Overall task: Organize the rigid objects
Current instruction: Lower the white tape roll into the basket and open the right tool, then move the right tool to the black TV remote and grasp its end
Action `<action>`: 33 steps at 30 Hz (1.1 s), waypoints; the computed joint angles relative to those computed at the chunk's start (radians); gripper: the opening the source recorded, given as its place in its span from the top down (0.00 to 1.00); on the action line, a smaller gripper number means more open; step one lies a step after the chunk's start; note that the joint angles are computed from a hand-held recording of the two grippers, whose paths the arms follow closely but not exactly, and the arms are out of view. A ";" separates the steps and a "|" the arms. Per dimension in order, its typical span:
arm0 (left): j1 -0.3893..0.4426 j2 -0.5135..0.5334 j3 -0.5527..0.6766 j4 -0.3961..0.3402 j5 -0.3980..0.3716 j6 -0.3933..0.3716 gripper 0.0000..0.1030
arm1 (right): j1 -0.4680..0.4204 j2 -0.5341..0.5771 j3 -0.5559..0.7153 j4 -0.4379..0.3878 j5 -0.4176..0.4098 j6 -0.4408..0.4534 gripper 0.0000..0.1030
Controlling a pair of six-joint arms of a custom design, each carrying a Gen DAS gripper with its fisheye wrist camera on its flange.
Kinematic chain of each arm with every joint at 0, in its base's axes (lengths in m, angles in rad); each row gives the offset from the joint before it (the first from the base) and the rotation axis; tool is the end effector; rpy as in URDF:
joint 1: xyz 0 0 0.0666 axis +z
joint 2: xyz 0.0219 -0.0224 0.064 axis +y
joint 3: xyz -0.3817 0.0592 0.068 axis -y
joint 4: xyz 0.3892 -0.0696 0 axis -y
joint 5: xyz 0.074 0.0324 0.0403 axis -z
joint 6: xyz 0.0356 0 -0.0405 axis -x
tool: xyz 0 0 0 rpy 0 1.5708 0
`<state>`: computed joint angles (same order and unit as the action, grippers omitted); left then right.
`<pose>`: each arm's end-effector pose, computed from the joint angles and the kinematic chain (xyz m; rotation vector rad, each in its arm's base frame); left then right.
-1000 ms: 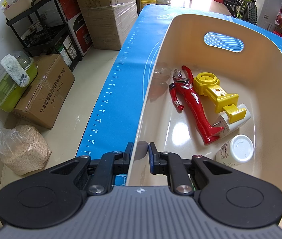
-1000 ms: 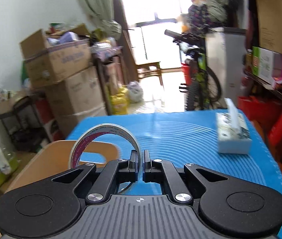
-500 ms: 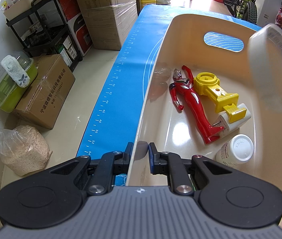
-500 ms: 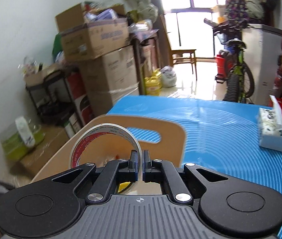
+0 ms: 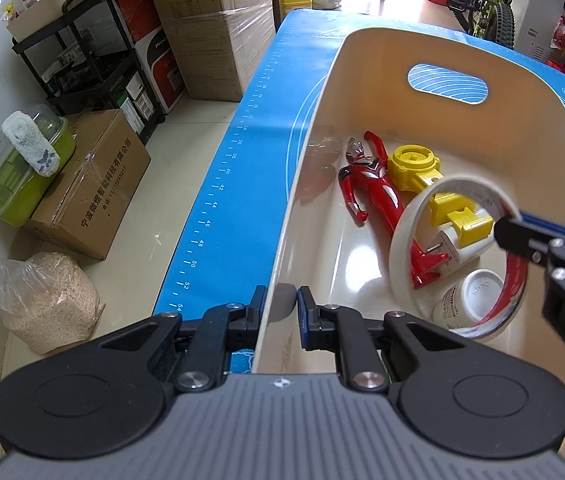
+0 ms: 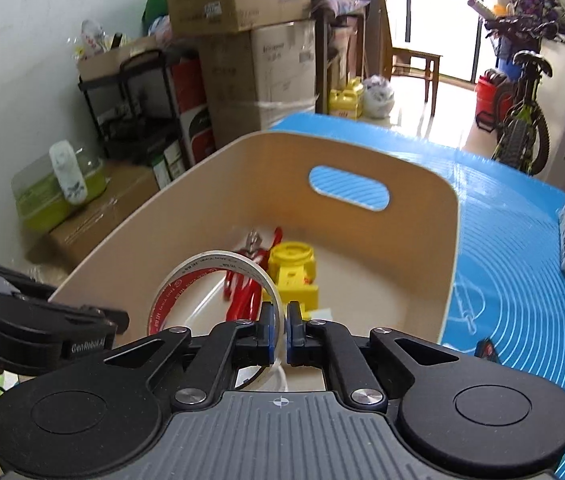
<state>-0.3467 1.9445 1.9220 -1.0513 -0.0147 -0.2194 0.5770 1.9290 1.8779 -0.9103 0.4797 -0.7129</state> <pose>0.6262 -0.2261 0.3559 0.7339 2.5407 -0.0233 0.5693 0.3505 0.3577 0.3440 2.3605 -0.0152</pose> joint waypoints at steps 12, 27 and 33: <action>-0.001 0.000 -0.001 0.000 -0.001 0.001 0.82 | -0.007 -0.026 -0.036 0.007 -0.038 -0.036 0.58; 0.000 0.000 0.001 -0.001 0.000 0.001 0.82 | -0.022 -0.217 -0.210 0.091 0.096 -0.134 0.32; 0.000 0.000 0.001 -0.001 0.000 0.001 0.82 | -0.053 -0.271 -0.287 0.035 0.121 -0.236 0.32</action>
<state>-0.3472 1.9447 1.9229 -1.0524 -0.0148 -0.2182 0.5237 1.6579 1.5904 -0.8756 0.6011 -0.9491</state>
